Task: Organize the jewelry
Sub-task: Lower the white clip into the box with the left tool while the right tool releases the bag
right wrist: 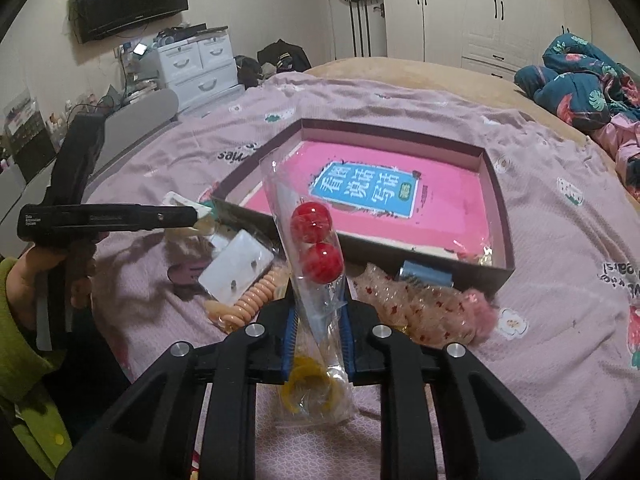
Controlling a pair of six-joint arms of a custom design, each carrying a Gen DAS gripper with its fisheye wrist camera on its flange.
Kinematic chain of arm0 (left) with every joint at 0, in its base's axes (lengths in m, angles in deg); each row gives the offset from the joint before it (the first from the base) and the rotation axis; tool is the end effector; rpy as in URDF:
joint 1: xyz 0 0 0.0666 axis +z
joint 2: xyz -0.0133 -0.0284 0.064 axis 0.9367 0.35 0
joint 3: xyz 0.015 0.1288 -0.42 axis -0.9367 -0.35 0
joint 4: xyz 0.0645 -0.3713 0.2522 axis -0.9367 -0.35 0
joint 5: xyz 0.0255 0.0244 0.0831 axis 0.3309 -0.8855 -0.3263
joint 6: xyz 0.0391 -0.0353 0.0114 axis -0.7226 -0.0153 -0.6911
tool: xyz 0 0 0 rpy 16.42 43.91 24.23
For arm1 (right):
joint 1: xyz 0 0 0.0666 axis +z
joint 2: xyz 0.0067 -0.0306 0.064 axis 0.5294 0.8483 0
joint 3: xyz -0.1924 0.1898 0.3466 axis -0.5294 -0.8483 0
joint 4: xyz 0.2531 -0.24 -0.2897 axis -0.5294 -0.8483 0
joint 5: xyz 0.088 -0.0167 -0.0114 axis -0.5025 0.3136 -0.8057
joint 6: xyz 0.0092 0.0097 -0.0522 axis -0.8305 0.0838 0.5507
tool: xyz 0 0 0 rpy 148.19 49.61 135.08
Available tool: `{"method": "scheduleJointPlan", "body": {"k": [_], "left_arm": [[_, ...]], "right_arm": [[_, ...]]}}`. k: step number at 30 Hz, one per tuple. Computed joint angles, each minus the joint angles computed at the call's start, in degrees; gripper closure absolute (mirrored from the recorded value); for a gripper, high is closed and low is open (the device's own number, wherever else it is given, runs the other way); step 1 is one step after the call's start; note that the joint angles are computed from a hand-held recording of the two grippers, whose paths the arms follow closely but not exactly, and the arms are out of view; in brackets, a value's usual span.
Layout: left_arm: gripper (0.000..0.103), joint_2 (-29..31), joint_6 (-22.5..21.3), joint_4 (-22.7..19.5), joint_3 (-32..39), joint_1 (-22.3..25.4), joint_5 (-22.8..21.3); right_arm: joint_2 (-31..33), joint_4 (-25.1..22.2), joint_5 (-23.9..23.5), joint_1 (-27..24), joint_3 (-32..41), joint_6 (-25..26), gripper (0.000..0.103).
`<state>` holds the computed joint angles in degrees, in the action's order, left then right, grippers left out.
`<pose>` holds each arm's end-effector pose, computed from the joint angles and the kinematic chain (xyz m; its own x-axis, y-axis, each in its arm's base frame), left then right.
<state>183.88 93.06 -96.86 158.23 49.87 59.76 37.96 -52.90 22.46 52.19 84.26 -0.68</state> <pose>0.6327 -0.2371 0.5241 -0.8320 0.0590 -0.5516 0.3043 0.8799 -0.3649 0.5191 0.1902 0.5383 -0.6864 -0.0738 -0.7235 -0.2236 0.9681 0.1133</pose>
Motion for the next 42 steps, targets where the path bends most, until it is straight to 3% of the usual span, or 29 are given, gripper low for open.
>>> {"method": "scheduleJointPlan", "body": {"k": [12,25,34,42], "left_arm": [[0.037,2.9,-2.29,-2.3,9.13,-0.39,-1.42],[0.037,12.98,-1.82,-7.05,25.29,-3.04,-2.18],[0.037,19.12,-1.28,-11.15,32.16,-4.55,-3.56],[0.037,20.97,-1.49,-13.15,33.01,-4.89,-4.73]], "right_arm": [[2.39,-1.57,0.78,-3.53,6.45,0.85,0.086],[9.27,-4.4,0.22,-8.95,15.12,-1.48,0.086],[10.62,-4.46,1.32,-10.07,13.04,-3.16,0.085],[12.19,-6.33,1.65,-10.52,12.42,-3.63,0.085]]}}
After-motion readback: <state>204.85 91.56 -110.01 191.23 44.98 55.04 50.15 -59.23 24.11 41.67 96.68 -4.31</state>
